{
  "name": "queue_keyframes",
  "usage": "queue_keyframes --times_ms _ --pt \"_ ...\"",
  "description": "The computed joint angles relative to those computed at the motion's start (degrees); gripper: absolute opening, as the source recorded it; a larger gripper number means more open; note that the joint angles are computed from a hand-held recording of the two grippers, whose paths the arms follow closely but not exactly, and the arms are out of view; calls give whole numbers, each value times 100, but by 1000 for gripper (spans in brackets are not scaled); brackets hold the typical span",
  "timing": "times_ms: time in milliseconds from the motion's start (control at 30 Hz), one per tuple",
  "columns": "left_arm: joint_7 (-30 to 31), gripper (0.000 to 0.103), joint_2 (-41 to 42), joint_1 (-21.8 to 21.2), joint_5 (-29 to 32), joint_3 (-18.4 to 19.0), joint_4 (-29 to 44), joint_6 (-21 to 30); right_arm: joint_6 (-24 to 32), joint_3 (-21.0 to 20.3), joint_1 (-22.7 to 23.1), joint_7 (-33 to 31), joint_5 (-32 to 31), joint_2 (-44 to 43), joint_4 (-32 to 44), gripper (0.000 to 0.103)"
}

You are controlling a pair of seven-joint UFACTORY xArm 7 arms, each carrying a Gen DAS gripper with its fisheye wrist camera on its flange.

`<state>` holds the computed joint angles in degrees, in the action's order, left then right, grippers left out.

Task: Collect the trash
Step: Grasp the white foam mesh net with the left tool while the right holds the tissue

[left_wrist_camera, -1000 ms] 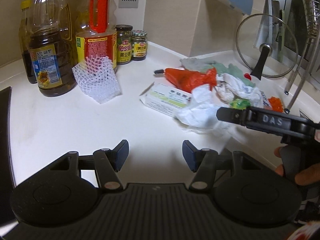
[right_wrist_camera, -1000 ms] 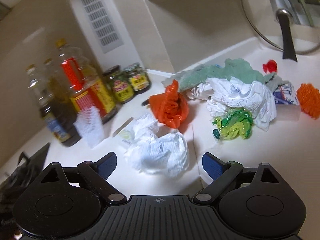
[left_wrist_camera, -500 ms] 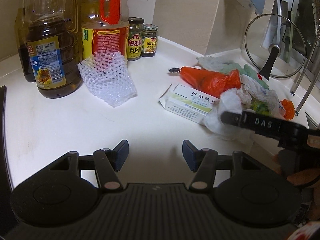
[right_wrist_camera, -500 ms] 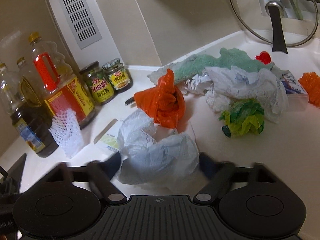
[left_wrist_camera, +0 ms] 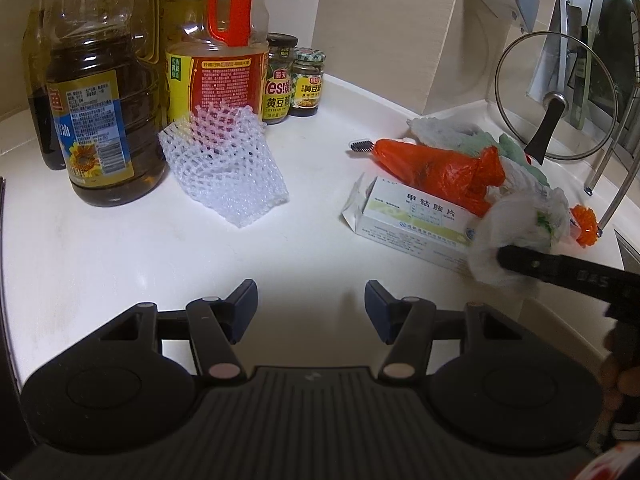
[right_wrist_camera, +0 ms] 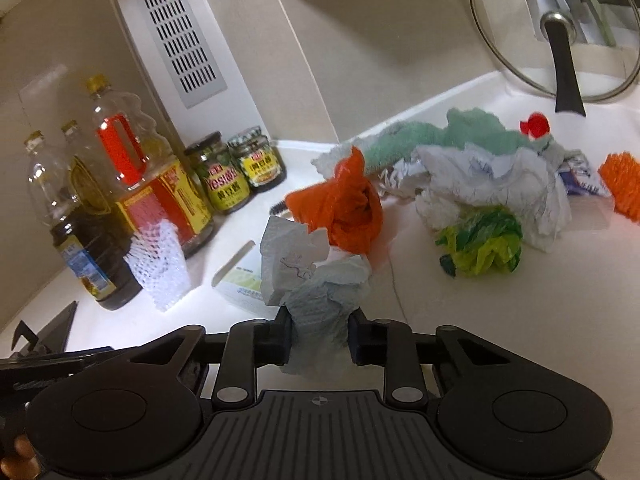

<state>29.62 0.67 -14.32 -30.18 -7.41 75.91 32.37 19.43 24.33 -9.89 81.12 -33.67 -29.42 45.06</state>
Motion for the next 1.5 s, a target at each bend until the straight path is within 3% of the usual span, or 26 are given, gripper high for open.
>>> queue_keyframes --times_ms 267,333,433,600,967,1167,1500 --pt "-161 56 320 -5 318 -56 260 -286 48 47 -214 55 23 -401 -25 23" --pt "-292 62 456 -14 492 -80 369 -428 91 48 -273 57 49 -464 -34 23" --pt "-682 70 694 -36 862 -90 606 -578 97 34 -346 38 82 -528 -66 23" --pt "-1373 74 1139 -87 1440 -86 1087 -788 68 22 -482 -4 121 -579 -85 23" --pt "-2681 72 2156 -592 3116 229 2229 -872 169 -3 -578 -40 124 -429 39 23" --pt "-3323 63 2570 -890 3859 494 2702 -625 267 -91 -475 -27 176 -433 -1 23" --pt "-3499 11 2331 -749 4017 367 2304 -871 335 -269 -267 -176 347 -695 -242 23"
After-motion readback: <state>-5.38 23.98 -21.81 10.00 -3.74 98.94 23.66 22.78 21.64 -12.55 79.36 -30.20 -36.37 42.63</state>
